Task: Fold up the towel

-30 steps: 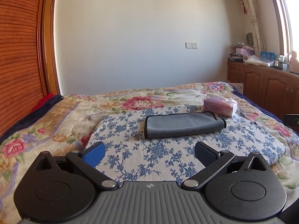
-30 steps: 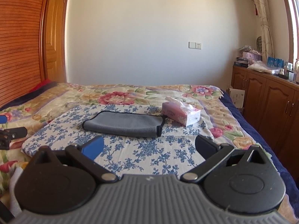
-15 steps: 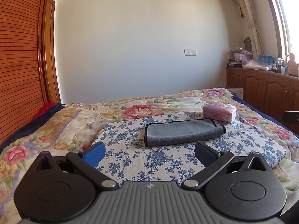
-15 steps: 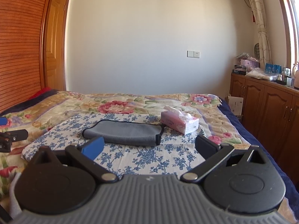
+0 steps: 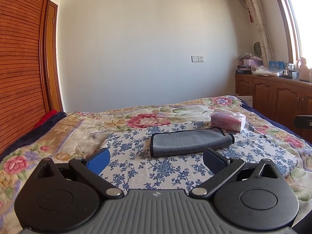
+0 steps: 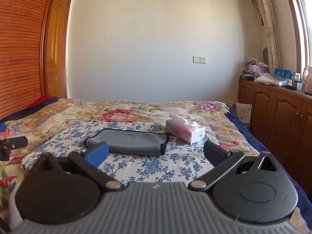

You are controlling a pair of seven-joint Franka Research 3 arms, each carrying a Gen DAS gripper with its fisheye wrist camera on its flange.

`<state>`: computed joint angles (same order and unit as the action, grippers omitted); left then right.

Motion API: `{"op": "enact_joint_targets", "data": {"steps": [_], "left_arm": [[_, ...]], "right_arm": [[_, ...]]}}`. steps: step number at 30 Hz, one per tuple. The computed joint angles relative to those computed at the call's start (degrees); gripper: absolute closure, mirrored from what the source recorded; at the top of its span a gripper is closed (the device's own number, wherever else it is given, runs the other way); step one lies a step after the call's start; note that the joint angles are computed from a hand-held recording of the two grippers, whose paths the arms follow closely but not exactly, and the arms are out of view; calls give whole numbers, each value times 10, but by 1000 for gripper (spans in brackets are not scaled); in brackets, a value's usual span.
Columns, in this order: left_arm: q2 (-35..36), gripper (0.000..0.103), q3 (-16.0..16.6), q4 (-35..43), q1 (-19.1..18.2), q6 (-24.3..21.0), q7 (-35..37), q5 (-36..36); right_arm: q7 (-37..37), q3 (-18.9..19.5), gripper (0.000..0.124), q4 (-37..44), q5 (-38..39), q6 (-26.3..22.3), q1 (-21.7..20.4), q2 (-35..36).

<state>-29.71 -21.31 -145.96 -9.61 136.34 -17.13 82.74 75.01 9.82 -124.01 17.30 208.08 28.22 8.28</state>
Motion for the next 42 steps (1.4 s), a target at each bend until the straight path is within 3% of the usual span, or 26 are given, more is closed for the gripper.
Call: {"op": "enact_joint_targets", "data": {"steps": [42], "left_arm": [[-3,0,1,-4,1,1,0,0]], "right_arm": [[-6,0,21,1,7,8,1,3]]}}
